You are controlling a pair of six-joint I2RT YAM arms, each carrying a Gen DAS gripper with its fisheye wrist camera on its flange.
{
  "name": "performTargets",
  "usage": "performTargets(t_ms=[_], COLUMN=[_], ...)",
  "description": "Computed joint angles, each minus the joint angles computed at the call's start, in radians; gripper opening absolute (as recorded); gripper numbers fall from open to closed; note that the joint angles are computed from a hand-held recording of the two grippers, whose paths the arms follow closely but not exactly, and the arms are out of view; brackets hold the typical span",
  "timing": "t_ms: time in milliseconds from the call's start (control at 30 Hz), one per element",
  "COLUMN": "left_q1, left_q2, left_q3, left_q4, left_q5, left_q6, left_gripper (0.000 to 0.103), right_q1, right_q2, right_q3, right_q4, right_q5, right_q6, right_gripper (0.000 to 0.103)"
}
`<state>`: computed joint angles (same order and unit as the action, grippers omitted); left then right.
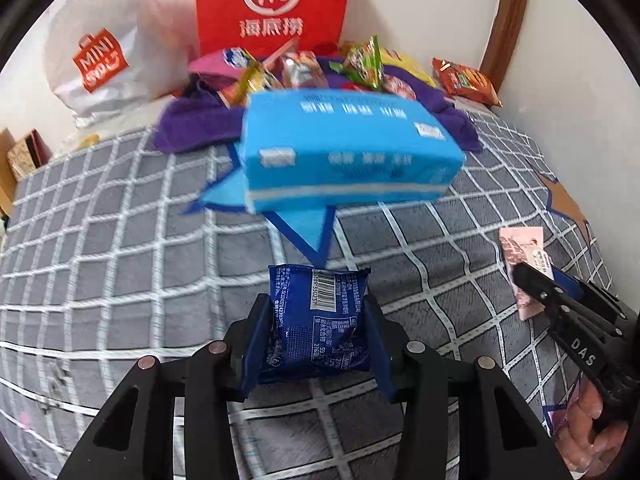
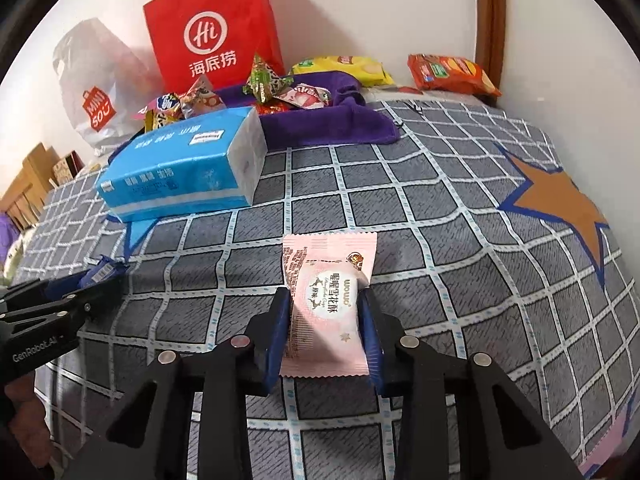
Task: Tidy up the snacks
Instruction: 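Carry the pink wafer packet and blue biscuit packet over the purple towel with both tools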
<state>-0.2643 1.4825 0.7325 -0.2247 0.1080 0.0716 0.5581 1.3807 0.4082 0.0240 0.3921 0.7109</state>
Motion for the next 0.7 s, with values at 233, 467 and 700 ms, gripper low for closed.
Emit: performTargets(t_ms=[233,467,700], left_q1=[0.064,0.077,0.076], left_q2=[-0.065,-0.027,0.064], left_q3=[0.109,0.248,0.451], left_q4=[-0.152,-0.238,-0.334], left_q5=[0.099,0.164,0.186], left_q6=[0.03,0.015,0.011], left_gripper=[0.042,0.043,0.043], right_q1=[0.024,0.012,-0.074], right_q2=[-0.095,-0.164,-0.123], right_q3=[0.076,0.191,0.366], right_q4=[-0.159,-0.273,-0.33], right_q5=[0.033,0.045,0.016], right_q6=[-0.025,-0.105,-0.225], right_gripper=[0.033,0.033,0.033])
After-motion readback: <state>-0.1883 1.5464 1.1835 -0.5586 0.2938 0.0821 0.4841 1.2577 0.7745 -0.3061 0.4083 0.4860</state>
